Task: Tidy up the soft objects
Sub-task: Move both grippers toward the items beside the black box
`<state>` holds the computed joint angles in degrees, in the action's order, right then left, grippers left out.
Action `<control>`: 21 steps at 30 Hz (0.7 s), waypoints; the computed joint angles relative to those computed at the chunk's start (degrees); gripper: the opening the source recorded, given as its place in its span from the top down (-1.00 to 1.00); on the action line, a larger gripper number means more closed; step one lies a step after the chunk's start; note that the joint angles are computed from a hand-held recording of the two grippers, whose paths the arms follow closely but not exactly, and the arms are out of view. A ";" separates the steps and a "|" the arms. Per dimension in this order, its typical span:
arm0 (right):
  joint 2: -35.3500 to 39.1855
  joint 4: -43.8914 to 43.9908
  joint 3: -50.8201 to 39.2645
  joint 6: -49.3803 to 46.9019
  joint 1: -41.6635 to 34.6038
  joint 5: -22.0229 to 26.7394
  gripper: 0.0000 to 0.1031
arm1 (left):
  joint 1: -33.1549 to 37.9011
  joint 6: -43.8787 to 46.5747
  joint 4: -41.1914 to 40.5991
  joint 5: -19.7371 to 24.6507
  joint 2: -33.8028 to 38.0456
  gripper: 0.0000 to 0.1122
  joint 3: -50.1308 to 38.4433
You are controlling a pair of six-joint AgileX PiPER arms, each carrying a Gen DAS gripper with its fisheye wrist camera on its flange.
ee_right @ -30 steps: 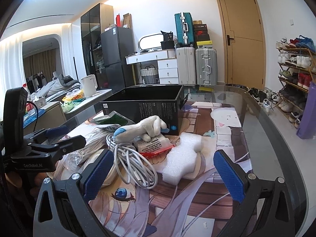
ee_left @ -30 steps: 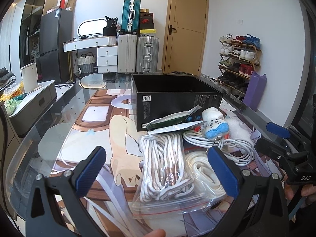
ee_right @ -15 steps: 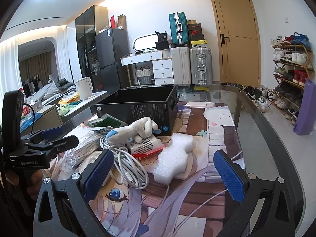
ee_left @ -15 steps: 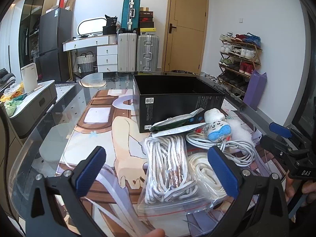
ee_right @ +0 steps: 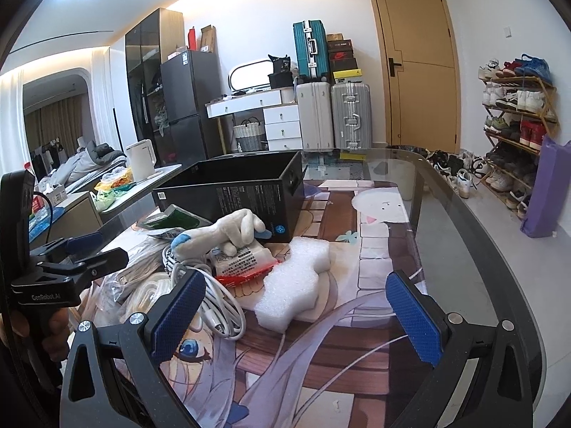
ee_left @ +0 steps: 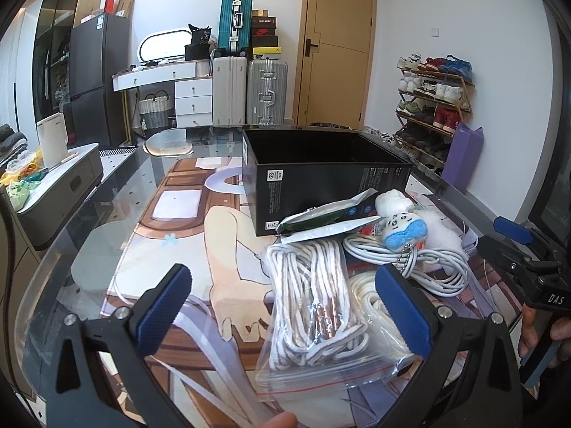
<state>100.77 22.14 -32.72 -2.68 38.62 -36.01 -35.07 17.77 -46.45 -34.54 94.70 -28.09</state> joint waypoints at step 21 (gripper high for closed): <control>-0.09 2.06 -1.91 -1.22 -1.05 3.23 -0.99 | -0.23 1.45 0.49 1.12 1.24 -0.84 -1.90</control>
<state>100.68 24.20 -34.63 -3.90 37.57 -32.78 -35.30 19.22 -45.97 -33.42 95.94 -29.99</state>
